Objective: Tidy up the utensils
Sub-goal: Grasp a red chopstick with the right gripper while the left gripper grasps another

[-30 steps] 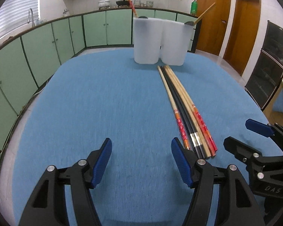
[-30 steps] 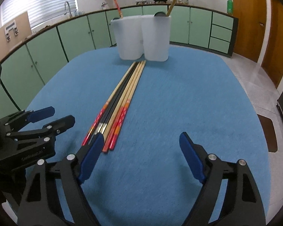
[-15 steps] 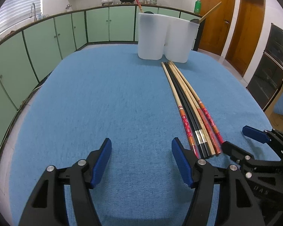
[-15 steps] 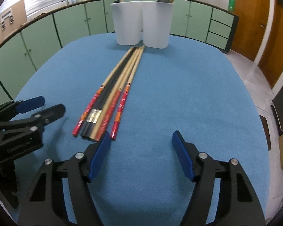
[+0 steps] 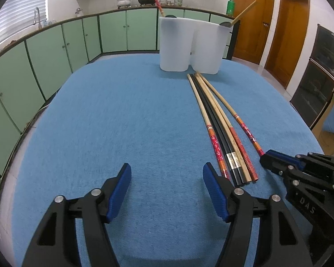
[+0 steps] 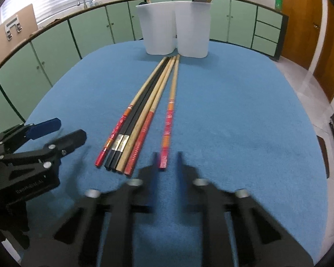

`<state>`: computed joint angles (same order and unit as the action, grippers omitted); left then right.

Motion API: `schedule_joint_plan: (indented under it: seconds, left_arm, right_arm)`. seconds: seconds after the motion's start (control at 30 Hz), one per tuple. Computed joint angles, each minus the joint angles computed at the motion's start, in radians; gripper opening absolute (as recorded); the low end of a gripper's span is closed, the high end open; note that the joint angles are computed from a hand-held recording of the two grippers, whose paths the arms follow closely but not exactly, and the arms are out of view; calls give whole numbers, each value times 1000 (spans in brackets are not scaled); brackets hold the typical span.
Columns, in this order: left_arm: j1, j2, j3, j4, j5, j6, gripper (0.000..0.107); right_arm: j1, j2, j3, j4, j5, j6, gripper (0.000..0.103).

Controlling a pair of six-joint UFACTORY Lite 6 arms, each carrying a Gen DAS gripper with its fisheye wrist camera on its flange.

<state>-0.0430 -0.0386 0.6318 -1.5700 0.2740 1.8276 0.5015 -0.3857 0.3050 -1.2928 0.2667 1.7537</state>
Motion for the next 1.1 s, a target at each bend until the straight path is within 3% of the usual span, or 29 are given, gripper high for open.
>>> schedule_joint_plan:
  seconds: [0.33, 0.8, 0.9, 0.97, 1.1]
  left_arm:
    - [-49, -52, -40, 119, 37, -115, 66]
    - [-158, -35, -35, 113, -113, -142, 64]
    - [-155, -36, -39, 58, -106, -83, 49]
    - [-157, -42, -44, 43, -95, -60, 32]
    - [-177, -43, -46, 16, -106, -24, 18]
  right_arm:
    - [-37, -121, -72, 131, 27, -151, 5]
    - [-66, -149, -93, 155, 2, -193, 7]
    - [-58, -151, -96, 146, 4, -177, 8]
    - [-65, -153, -98, 147, -6, -179, 8]
    - [-79, -163, -105, 152, -22, -189, 6]
